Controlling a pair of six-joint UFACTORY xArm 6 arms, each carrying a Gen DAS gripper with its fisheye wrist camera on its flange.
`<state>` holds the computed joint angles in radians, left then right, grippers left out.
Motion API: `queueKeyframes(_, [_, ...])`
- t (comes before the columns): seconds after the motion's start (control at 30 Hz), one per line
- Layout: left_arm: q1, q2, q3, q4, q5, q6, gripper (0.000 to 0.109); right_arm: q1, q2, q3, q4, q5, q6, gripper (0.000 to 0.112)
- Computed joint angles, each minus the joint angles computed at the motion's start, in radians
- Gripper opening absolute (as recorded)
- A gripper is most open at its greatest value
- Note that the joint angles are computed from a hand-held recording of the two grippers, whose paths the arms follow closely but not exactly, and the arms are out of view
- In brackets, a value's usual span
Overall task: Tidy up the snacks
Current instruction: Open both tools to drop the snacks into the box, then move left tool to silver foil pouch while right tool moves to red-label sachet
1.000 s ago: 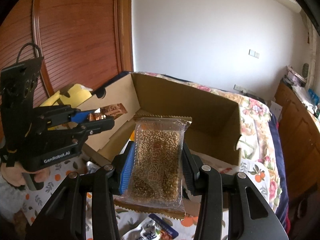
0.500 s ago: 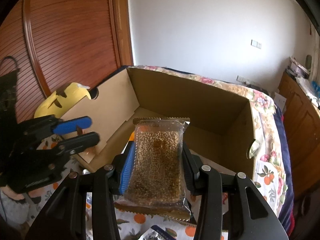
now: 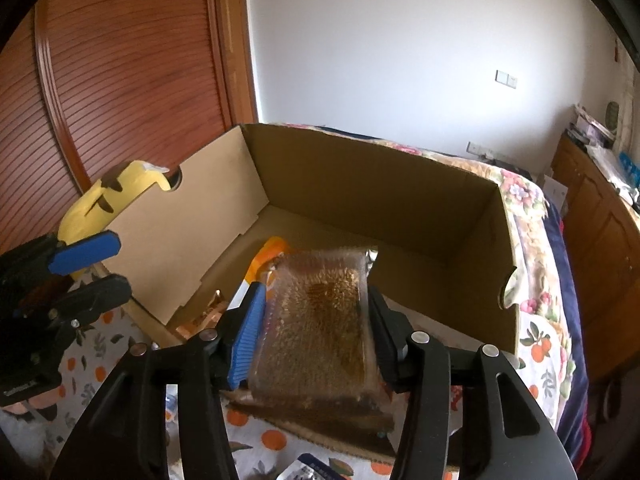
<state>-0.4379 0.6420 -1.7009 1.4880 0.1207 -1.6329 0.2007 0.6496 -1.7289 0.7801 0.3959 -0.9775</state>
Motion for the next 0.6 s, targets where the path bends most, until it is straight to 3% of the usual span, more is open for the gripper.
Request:
queueKeyframes(0.23, [-0.014, -0.054, 0.068, 0.037, 0.028, -0.054, 0.041, 0.000, -0.077, 0.088, 0.095, -0.019, -0.094, 0.056])
queueKeyframes(0.47, [-0.048, -0.126, 0.172, 0.117, 0.079, -0.128, 0.041, -0.020, -0.281, 0.337, 0.377, -0.056, -0.365, 0.061])
queueKeyframes(0.6, [-0.063, -0.140, 0.208, 0.161, 0.084, -0.181, 0.047, -0.038, -0.367, 0.456, 0.445, -0.052, -0.438, 0.064])
